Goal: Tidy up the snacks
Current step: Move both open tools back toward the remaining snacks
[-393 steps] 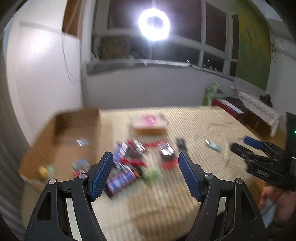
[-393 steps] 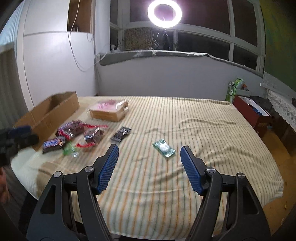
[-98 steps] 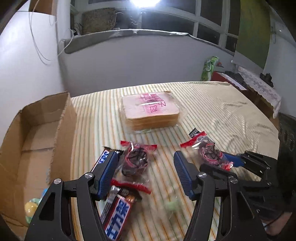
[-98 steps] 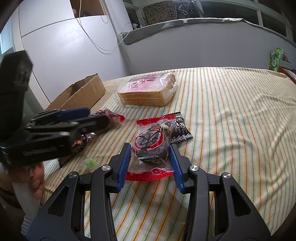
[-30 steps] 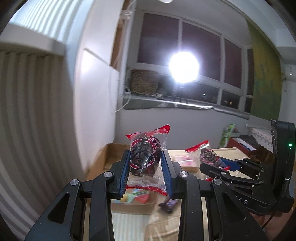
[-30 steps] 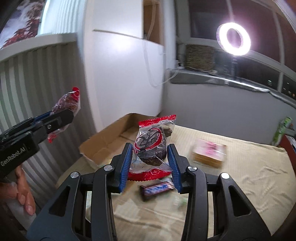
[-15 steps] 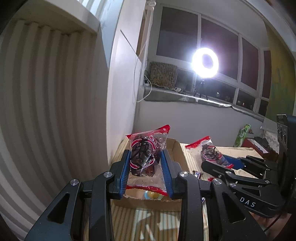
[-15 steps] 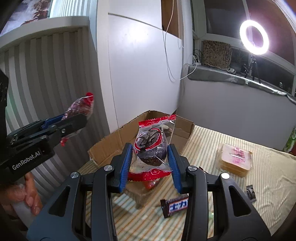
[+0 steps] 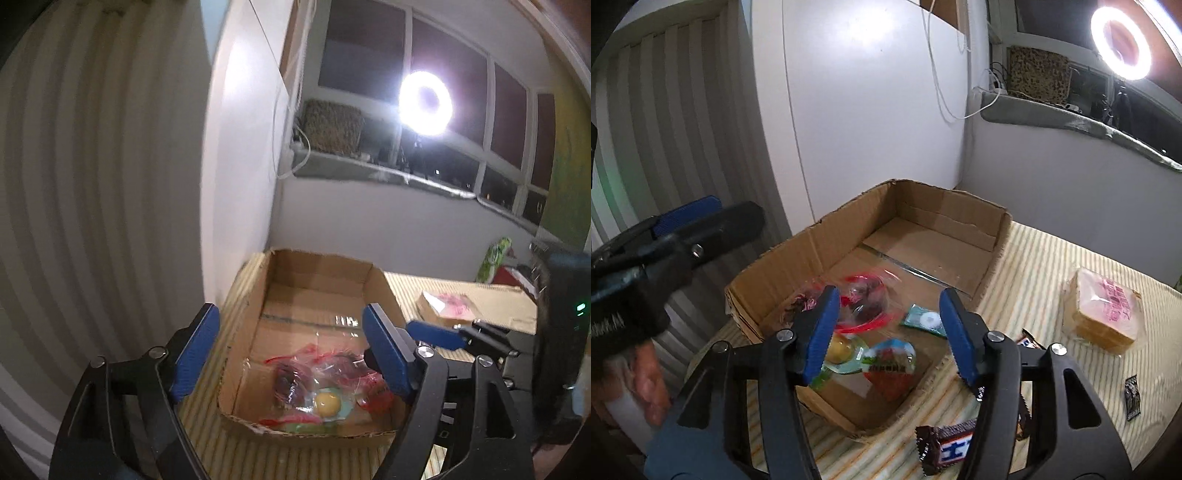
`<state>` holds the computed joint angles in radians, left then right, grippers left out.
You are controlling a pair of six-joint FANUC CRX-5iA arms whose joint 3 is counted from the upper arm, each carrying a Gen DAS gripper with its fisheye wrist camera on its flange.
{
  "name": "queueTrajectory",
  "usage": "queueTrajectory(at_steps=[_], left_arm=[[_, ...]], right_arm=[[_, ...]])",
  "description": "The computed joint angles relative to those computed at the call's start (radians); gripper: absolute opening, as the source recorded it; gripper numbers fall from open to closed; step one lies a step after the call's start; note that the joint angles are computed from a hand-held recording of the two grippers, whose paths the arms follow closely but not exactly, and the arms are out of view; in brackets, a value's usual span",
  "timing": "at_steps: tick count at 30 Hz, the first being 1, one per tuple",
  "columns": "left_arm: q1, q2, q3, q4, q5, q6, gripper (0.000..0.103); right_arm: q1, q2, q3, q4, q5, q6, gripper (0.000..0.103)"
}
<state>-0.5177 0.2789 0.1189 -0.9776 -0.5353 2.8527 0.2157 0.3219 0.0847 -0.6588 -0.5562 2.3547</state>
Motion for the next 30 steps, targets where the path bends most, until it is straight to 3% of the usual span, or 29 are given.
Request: queueTrajectory(at_steps=[20, 30], left_arm=[[-0.077, -0.077, -0.031, -0.083, -0.131, 0.057, 0.080], [-0.130, -0.012, 0.060, -0.041, -0.176, -0.057, 0.080]], right_arm=[[-0.057, -0.170, -0.126, -0.189, -0.043, 0.206, 0.059], [-0.222, -0.181, -0.149, -0.302, -0.088, 0.278, 0.059]])
